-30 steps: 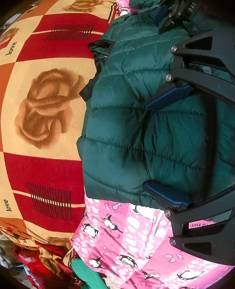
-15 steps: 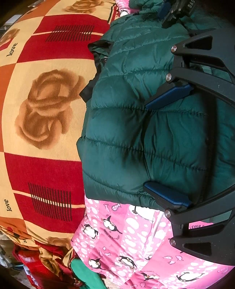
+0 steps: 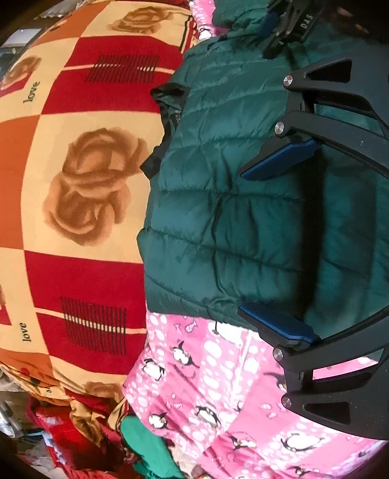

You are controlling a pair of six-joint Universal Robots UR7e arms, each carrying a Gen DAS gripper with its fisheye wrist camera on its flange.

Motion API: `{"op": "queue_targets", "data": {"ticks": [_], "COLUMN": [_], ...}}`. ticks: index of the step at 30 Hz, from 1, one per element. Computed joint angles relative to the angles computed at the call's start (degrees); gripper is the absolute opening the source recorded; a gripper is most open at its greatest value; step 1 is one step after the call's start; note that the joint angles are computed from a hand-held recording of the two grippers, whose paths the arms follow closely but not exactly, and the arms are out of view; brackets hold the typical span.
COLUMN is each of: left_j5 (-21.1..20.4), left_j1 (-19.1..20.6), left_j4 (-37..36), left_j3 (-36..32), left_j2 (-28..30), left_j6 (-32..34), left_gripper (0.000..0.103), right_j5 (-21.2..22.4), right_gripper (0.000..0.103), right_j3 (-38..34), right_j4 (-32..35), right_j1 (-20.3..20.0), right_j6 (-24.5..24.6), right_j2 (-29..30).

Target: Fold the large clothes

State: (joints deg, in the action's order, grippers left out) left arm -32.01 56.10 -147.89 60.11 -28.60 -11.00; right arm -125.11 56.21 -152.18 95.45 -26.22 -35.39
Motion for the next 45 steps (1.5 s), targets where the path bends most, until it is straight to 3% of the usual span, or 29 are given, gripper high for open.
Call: {"op": "queue_targets", "data": {"ticks": [2, 5, 14, 27, 37, 45], "left_j5": [0.60, 0.53, -0.36, 1.24, 0.74, -3.07], "left_j1": [-0.70, -1.57, -3.73, -7.03, -8.93, -9.67], "left_j4": [-1.80, -2.94, -2.81, -5.50, -4.81, -4.45], "left_j3": [1.74, 4.09, 9.15, 14.86, 14.47, 11.92], "left_j2": [-0.90, -2.29, -5.19, -7.38, -6.03, -4.00], "left_j6": [0.44, -0.35, -4.44, -5.43, -5.29, -4.62], "left_gripper": [0.084, 0.084, 0.084, 0.084, 0.084, 0.084], "right_j5": [1.02, 1.69, 1.26, 1.15, 0.48, -0.48], "right_gripper": [0.073, 0.082, 0.082, 0.082, 0.082, 0.082], "right_j3": [2.01, 5.10, 12.09, 19.99, 23.71, 24.39], "right_j4": [-1.18, -2.62, -6.89, -11.37, -13.29, -14.21], "right_j1": [0.33, 0.93, 2.68, 3.43, 2.33, 1.06], "right_j6": [0.33, 1.15, 1.08, 1.26, 1.26, 0.51], "right_j2": [-1.42, -3.43, -7.37, -12.86, -16.28, -18.04]}}
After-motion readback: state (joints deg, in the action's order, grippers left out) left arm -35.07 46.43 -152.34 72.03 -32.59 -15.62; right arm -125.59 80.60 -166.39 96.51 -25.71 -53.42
